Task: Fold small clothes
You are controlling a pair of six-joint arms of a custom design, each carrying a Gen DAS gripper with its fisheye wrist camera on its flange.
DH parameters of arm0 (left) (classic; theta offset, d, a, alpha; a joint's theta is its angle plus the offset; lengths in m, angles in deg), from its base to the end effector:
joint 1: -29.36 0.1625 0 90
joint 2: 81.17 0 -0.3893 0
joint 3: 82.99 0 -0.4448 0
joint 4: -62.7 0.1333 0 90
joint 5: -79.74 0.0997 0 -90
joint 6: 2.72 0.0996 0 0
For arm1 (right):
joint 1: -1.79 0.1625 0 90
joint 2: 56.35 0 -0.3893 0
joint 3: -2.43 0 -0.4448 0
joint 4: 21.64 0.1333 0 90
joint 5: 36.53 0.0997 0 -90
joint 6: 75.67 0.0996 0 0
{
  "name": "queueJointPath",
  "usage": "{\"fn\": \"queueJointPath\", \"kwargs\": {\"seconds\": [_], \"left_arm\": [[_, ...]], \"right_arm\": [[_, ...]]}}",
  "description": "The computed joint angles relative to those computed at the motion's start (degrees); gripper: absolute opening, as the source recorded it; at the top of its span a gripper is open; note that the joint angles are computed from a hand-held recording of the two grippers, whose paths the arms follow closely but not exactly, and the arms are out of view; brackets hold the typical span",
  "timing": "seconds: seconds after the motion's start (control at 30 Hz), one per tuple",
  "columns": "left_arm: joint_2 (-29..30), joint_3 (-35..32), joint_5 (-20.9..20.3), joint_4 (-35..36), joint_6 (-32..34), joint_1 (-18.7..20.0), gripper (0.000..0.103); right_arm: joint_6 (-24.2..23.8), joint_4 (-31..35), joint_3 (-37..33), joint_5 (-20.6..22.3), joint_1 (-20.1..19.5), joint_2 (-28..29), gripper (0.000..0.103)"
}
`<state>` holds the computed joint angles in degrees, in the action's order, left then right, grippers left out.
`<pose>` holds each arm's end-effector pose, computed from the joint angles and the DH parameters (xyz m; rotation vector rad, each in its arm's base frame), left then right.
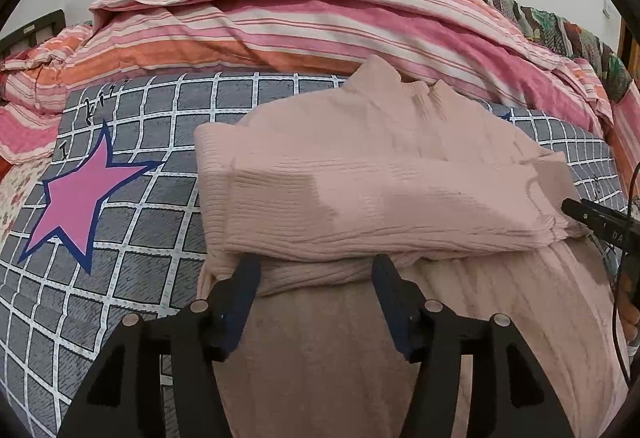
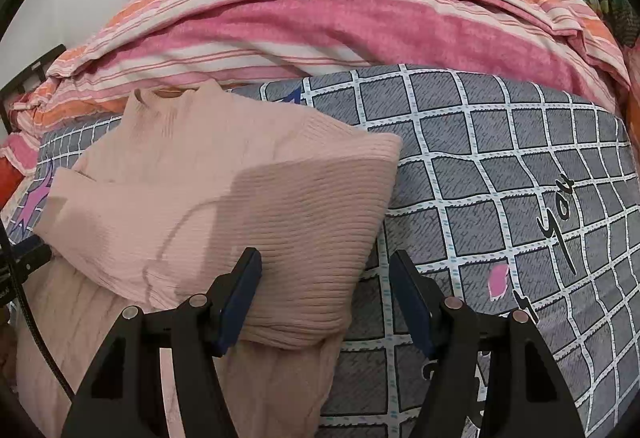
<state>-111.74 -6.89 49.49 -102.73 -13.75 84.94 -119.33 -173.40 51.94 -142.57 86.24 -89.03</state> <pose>-0.2477 -0.7495 0.0493 0.1135 2.1846 -1.0124 0.0191 -0.8977 0.2466 0.6677 -2.3721 0.7805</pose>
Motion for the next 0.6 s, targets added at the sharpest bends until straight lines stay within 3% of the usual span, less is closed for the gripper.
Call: {"fn": "queueJointPath", "kwargs": {"seconds": [0.6], "left_arm": [[-0.69,0.84,-2.69,-2.38,1.00,0.54,0.057]], "right_arm": [[0.40,0.08,0.41,0.06,-0.07,-0.33,0.066]]}}
